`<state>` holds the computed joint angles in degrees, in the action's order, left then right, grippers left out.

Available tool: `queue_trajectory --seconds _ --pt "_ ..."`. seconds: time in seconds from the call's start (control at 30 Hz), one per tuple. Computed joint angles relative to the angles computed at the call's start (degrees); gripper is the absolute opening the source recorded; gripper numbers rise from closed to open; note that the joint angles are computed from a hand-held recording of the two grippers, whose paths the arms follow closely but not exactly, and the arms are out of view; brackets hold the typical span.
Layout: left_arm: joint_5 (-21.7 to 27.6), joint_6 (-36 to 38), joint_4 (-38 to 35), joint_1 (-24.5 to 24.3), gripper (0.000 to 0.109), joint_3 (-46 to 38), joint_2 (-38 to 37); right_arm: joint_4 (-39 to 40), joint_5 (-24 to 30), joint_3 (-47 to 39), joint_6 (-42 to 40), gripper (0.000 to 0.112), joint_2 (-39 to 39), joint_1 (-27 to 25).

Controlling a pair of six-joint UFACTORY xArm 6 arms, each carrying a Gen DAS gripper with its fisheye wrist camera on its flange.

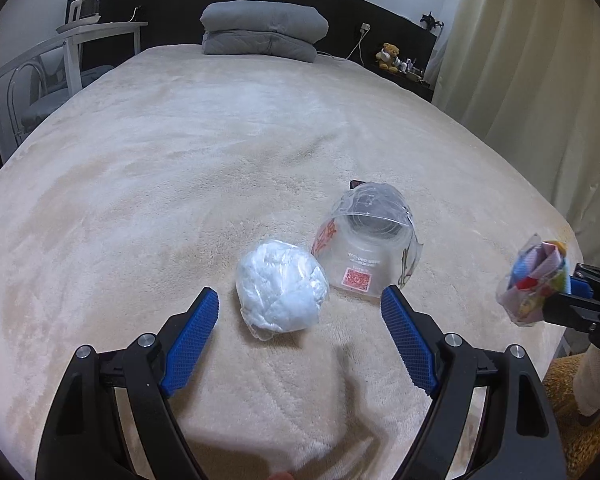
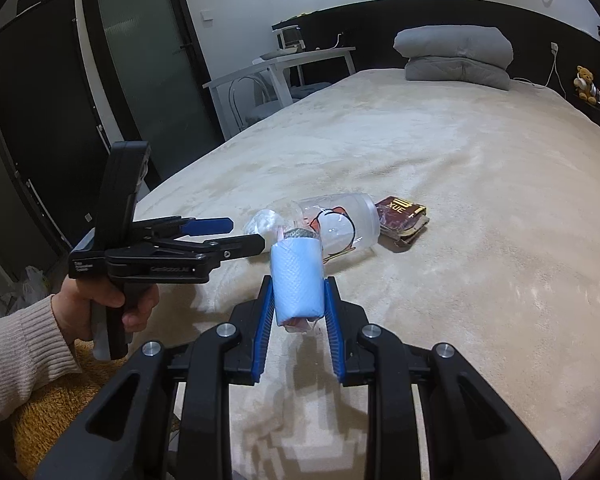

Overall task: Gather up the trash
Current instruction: 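Grasp the white tissue ball with the left tool while the right tool holds the blue cup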

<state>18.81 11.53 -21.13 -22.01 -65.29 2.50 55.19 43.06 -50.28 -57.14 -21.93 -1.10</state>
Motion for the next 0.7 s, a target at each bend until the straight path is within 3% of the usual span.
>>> queue_trajectory --seconds 0.27,0.33,0.47,0.7 --pt "1.05 -1.75 2.07 0.98 0.081 -3.85 3.82 0.53 2.33 1.42 -0.97 0.026 -2.94 -3.83" --pt "2.24 -0.69 0.97 1.24 0.067 -4.80 4.50 0.46 2.60 1.99 -1.14 0.026 -3.71 -4.65" --pt "3.81 -0.53 1.65 1.40 0.053 -5.49 5.07 -0.11 3.06 2.50 -1.13 0.026 -4.42 -5.94" --pt "3.43 -1.58 2.89 0.79 0.048 -5.06 4.60 -1.04 2.57 4.12 -0.60 0.026 -6.43 -6.66"
